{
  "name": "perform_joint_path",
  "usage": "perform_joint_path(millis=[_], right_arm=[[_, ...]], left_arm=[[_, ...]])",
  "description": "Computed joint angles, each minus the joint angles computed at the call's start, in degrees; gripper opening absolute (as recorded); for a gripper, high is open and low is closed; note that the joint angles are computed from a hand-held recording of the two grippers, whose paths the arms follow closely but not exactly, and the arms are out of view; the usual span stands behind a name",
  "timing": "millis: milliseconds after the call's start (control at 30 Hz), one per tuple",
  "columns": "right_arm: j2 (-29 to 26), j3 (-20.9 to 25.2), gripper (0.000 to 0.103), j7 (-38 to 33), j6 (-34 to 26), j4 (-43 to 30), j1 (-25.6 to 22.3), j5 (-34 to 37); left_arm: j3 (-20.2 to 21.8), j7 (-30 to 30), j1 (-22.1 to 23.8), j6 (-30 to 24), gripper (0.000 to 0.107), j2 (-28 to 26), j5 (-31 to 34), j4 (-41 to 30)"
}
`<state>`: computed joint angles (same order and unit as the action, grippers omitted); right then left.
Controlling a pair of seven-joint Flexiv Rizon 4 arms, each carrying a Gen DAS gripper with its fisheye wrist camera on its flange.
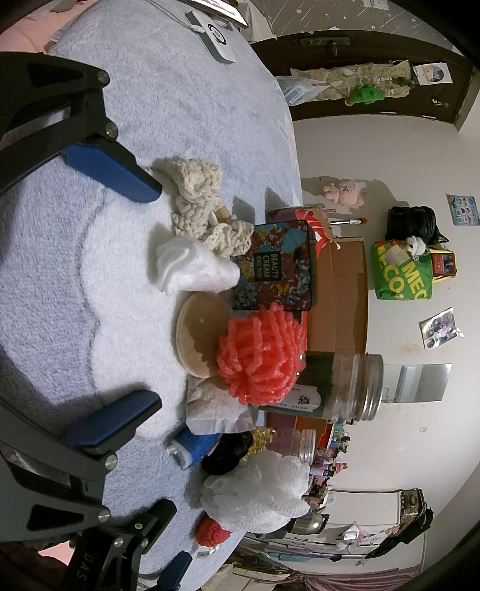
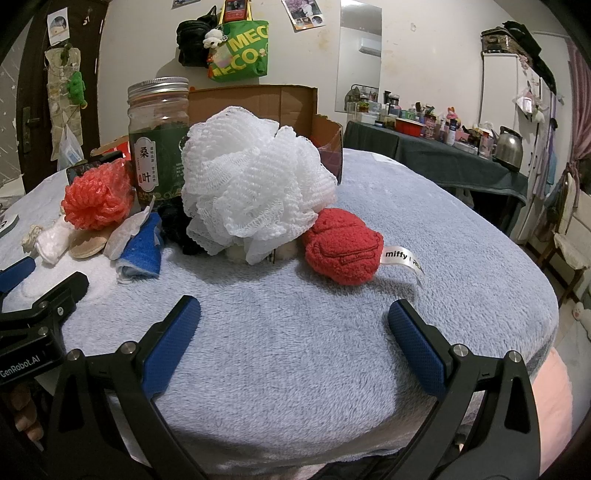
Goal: Organize soft objects
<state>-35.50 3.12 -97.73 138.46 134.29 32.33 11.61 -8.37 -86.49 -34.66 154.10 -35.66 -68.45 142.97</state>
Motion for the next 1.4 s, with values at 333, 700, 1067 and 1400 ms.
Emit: perform_joint_path(millis=[333, 700, 1067, 1400], right_arm=[[0.16, 0.02, 0.103, -0.06, 0.09, 0.14, 0.21, 0.36], [-0.26, -0.04, 0.103, 0.08, -0.13, -0.39, 0.05, 0.11], [2.55, 0.39, 0.103, 0.42, -2.82, 0.5, -2.24, -3.92], [6.4, 4.22, 0.103, 4.84, -4.22, -0.02, -10.4, -15.43]], left_arm=[[-0.04, 0.03, 0.04, -0.01, 0.103, 0.0, -0.01, -0.01], [-0.03, -0.04, 0.05, -0.04, 0.103, 0.02, 0.06, 0.01], [1.02, 2.75, 0.3, -0.94, 0.103, 4.22, 1.88, 1.34], [2.43, 7.96, 4.25, -3.2, 0.103, 8.38, 10.58, 0.57]])
